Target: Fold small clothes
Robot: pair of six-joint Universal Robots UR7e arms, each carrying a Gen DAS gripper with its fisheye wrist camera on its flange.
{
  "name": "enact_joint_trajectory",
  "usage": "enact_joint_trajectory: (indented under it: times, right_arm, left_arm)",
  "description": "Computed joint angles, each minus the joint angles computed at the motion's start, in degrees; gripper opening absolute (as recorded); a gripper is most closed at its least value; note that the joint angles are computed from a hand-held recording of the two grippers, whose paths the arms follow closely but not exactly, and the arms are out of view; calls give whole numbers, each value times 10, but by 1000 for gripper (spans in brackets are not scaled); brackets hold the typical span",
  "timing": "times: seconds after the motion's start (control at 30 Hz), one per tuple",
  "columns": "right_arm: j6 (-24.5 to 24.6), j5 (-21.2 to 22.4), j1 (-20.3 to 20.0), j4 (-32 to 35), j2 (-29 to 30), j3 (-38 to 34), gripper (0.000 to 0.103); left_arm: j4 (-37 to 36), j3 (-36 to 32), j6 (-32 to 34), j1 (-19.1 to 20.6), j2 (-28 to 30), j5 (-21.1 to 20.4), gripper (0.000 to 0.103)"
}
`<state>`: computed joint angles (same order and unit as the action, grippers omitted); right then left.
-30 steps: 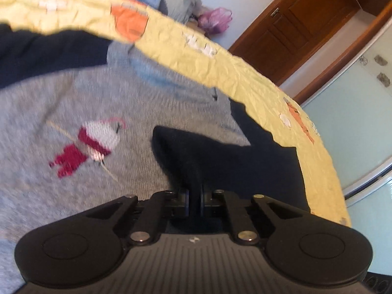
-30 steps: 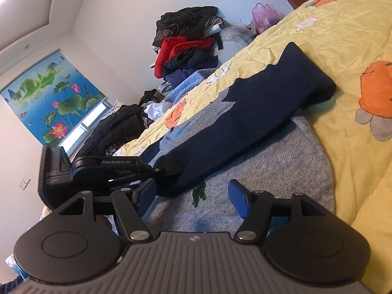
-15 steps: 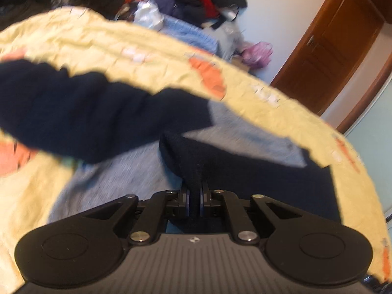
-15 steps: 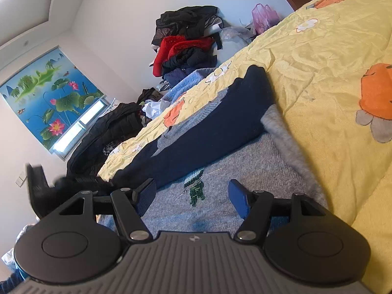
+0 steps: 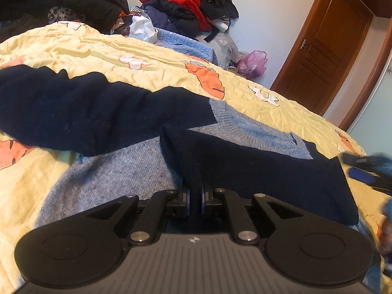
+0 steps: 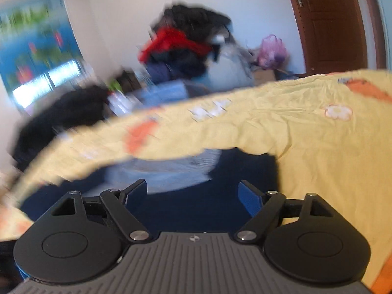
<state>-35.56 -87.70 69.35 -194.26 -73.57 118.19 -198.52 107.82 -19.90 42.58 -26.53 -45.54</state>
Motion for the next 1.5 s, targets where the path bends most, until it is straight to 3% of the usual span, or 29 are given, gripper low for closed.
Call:
enact_joint_trajectory:
  times: [0.07,0.2,0.37,0.43,0.5,0.53,0.57,0.63,0.7,0.73,0.8,0.87,1.07,1.2,1.3,1.33,1.37,1.5]
  right_arm:
    - [-2,-77,11,18,34,-41,77]
    - [-98,-41,-14,-44,51,-19,78]
    - [-126,-66,-3,-54,62,-24,84]
    - [-129,-70,-1,-60,64,-22,84]
    - [-124,-64,-2,-55,61,-22,84]
    - [-121,-59,-4,-53,59,-21,84]
    - [-119,-56,-5,-50,57,-21,84]
    - [-120,-54,-6,-48,56,-21,86]
    - [-126,-58,-4,-48,58,-21,88]
    - [-128,-59,-4,-48,58,-21,88]
    - [-130,-61,-2,-49,59,-22,89]
    - [-129,-58,-4,-47,58,-21,89]
    - [-124,-51,-6,-41,55,-20,90]
    - [-123,-48,-7,-36,54,-21,91]
    - [-120,-44,-8,-33,52,-21,92]
    - [-119,-43,-8,-32,52,-21,92]
    - [-118,-41,-9,-30,51,-21,92]
    - [-117,-40,-9,-28,51,-21,93]
  left_arm:
    - [-4,2,-4,4,-3,-9,9]
    - [-13,6,-8,10,-6,-23,9]
    - [-6,14,-2,1,-15,-13,10]
    - [-53,47,9,-11,-34,-7,10]
    - [-148,92,37,-20,-55,5,17]
    - [-176,110,45,-21,-70,18,33]
    - [-190,124,44,-19,-86,41,62]
    - [-224,141,32,-3,-112,97,93]
    - [-233,151,-12,27,-146,141,93]
    - [-216,161,-67,50,-173,136,93]
    - [-209,178,-172,104,-219,78,93]
    - [-217,182,-230,145,-238,40,93]
    - [-245,148,-196,190,-224,-30,92]
    - [-189,104,-166,205,-218,-14,91]
    - [-148,84,-166,214,-215,-2,58]
    - [-130,78,-163,212,-212,14,29]
    - [-109,71,-156,212,-209,26,17]
    - [-127,68,-103,191,-194,73,8]
